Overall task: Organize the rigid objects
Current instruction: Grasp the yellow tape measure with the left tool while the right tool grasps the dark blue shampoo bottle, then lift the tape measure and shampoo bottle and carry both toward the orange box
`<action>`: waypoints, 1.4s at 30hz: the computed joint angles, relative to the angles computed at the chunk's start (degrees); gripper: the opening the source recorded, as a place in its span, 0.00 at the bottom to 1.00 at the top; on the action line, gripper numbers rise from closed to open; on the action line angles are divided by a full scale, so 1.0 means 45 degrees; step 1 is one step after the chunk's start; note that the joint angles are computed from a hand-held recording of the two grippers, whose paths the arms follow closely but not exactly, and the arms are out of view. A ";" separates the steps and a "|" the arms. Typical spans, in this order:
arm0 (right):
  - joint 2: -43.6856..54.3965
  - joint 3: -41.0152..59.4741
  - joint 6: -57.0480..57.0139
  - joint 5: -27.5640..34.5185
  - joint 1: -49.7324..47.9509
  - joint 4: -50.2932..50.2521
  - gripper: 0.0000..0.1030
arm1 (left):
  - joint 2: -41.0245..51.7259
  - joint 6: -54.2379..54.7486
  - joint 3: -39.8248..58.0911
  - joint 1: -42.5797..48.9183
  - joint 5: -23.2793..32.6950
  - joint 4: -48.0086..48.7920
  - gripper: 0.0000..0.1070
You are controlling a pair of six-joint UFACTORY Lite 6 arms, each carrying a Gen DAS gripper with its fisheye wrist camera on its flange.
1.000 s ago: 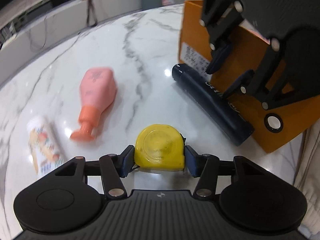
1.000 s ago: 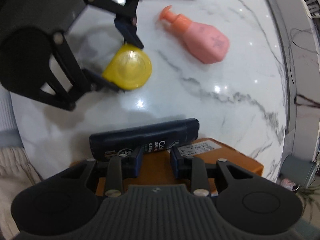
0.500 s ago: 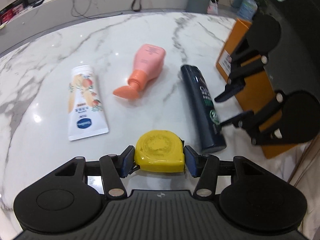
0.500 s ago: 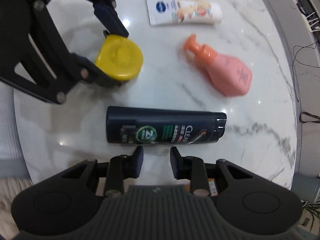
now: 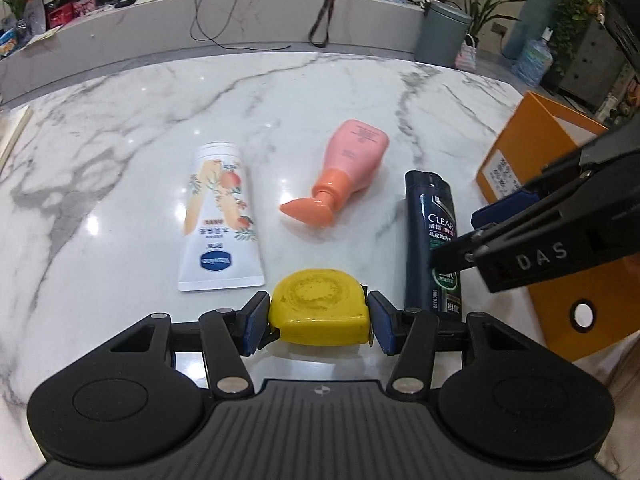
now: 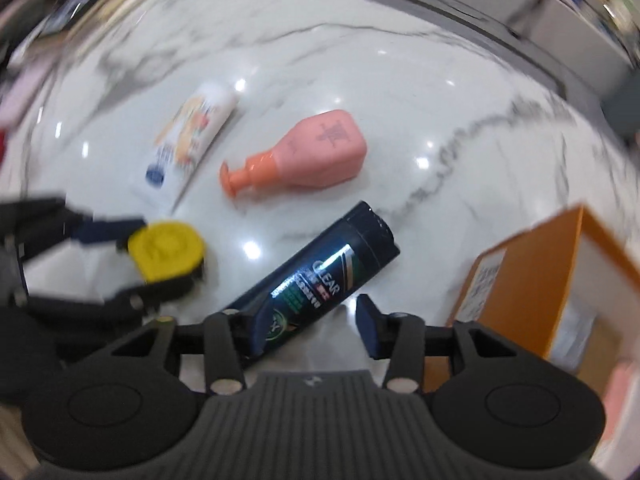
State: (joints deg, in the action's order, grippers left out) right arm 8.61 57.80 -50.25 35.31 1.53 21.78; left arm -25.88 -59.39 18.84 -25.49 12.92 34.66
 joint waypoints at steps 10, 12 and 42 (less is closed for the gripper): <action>0.0559 -0.1114 0.0202 -0.1335 -0.0038 0.2673 0.52 | -0.0366 0.0546 -0.0284 0.0649 0.0007 -0.0361 0.57; 0.0155 -0.1498 -0.0951 -0.1161 -0.0232 0.3199 0.51 | -0.0392 0.1009 -0.0275 0.0611 0.0035 -0.0665 0.57; -0.2780 -0.5645 -0.8778 -0.2377 -0.1633 0.9561 0.38 | 0.0517 0.1725 -0.0174 -0.0332 0.0457 0.0281 0.57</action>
